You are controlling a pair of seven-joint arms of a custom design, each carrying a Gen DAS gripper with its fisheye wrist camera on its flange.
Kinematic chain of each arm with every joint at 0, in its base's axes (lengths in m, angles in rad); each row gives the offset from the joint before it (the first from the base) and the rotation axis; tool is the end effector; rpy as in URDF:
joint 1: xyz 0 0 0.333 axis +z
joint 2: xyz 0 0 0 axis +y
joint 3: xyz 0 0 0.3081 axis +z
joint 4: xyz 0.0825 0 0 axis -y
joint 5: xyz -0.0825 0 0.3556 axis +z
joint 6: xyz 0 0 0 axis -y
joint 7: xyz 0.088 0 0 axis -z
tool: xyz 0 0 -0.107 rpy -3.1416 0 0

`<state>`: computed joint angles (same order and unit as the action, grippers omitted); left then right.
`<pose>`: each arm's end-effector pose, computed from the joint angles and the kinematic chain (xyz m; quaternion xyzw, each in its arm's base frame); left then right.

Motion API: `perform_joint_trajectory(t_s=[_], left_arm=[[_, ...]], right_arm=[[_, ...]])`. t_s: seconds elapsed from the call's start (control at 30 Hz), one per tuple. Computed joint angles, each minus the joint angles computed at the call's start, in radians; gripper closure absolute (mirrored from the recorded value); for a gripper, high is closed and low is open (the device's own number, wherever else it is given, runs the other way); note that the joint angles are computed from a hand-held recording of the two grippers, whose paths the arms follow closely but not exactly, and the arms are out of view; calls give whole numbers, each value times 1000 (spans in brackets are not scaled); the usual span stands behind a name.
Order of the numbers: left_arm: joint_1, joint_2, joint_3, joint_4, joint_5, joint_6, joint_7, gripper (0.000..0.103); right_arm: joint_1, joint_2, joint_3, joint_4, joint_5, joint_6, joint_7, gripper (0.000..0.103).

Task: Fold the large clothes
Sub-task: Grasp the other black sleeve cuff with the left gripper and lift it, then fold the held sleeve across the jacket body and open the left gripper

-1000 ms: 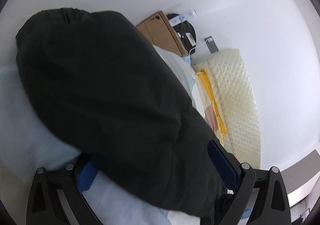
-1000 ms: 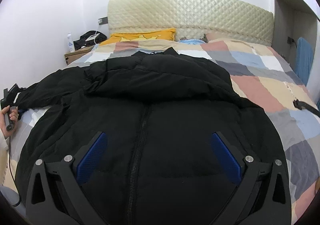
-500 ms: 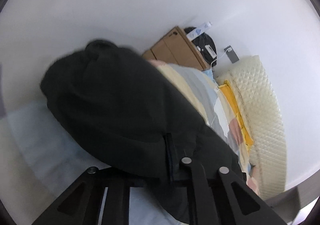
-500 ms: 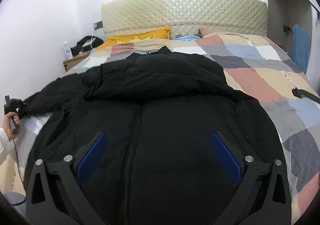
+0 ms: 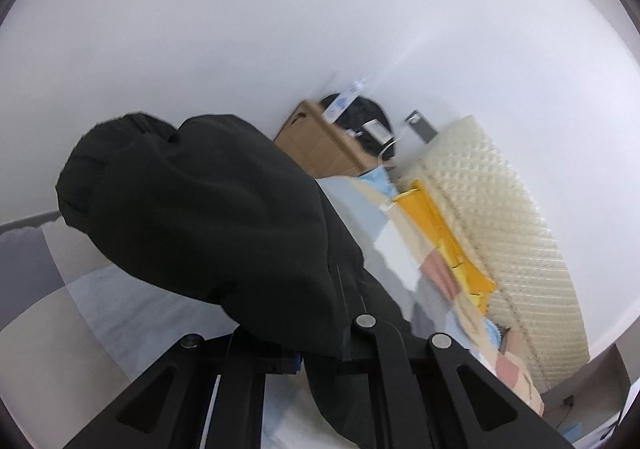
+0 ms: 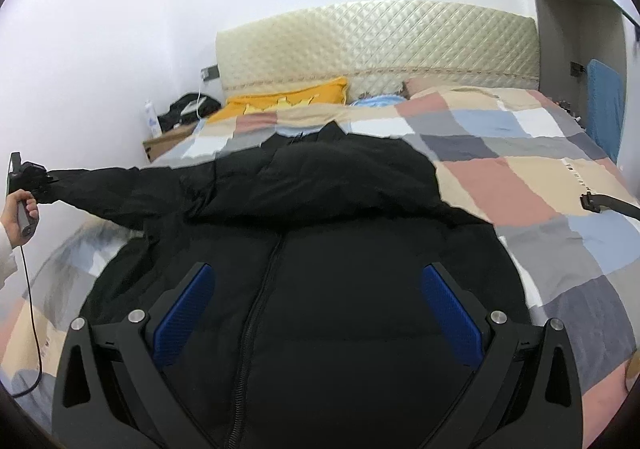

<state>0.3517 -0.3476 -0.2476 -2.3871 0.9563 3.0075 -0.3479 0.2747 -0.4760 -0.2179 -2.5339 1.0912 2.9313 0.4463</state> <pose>0.4592 -0.0229 0.5379 -0.8460 0.2031 -0.4247 0.2505 0.4139 -0.0412 0.5091 -0.6685 0.5638 -0.2343 0.4245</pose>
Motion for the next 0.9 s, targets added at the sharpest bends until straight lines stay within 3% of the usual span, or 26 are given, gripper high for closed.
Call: perform_joint_trajectory(t_s=[0.17, 0.33, 0.43, 0.6, 0.77, 0.9], left_arm=[[-95, -109, 8, -3, -87, -107, 66, 94], [-109, -99, -53, 119, -132, -200, 113, 94], [-148, -66, -76, 227, -136, -290, 146, 94], [-229, 52, -123, 454, -84, -454, 219, 94], [-306, 211, -193, 694, 28, -592, 205, 94], [-411, 384, -230, 932, 103, -732, 300, 94]], right_arm=[[-26, -25, -30, 10, -12, -62, -21, 0], [-60, -52, -57, 14, -3, -117, -46, 0], [-79, -60, -71, 25, 13, -141, -70, 0], [-116, -58, -58, 27, 32, -88, -112, 0], [-151, -27, -103, 71, 30, -171, -91, 0], [-168, -21, -107, 91, 68, -173, -143, 0]])
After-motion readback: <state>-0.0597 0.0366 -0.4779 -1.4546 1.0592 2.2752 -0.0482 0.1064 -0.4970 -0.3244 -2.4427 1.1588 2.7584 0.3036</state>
